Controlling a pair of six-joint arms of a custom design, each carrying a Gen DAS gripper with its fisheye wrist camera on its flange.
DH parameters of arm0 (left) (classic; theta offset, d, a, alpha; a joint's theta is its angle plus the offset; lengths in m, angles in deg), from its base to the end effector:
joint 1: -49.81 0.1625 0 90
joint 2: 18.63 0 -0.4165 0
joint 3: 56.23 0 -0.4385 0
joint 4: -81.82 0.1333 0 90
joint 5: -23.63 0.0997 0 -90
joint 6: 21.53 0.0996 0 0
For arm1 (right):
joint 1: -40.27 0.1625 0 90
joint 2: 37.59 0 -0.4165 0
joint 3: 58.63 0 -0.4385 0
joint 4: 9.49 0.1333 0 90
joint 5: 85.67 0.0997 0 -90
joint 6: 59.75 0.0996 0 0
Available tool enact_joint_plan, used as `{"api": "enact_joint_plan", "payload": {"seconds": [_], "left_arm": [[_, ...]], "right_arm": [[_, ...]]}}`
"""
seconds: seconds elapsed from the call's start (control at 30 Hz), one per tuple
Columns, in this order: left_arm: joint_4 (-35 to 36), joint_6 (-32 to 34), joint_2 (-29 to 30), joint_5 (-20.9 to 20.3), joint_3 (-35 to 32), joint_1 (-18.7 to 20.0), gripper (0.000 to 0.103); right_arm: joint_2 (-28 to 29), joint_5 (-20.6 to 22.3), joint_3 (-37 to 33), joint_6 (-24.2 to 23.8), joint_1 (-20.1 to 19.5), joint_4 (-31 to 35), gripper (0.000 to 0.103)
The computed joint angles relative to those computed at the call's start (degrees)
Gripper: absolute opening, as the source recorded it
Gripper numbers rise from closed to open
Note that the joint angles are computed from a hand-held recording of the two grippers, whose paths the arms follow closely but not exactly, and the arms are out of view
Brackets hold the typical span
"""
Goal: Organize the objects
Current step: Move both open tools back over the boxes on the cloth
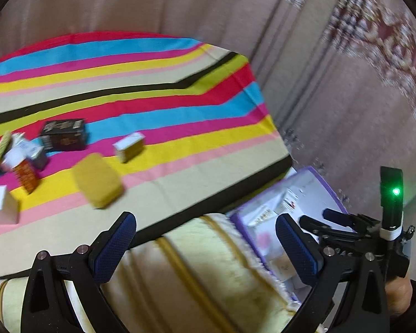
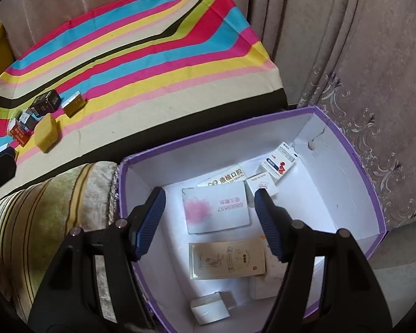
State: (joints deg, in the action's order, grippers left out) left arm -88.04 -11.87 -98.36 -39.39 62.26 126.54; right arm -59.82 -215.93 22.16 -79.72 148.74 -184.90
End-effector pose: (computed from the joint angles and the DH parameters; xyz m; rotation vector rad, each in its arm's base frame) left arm 0.0476 -0.5760 0.2965 0.2804 2.5297 -0.9690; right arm 0.2990 -0.6777 -0.0768 0.5868 -2.3157 0.5566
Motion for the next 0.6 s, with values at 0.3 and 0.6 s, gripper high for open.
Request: {"api": "enact_joint_plan", "payload": {"seconds": [0.3, 0.6], "left_arm": [[-1.48, -2.43, -5.17, 4.15, 1.38, 3.83, 0.102], [-0.44, -6.25, -9.83, 8.15, 1.04, 9.07, 0.102]], "right_arm": [[-0.15, -1.52, -0.9, 1.43, 0.82, -1.03, 0.077], [2.45, 1.0, -3.46, 1.89, 2.61, 3.15, 0.078]]}}
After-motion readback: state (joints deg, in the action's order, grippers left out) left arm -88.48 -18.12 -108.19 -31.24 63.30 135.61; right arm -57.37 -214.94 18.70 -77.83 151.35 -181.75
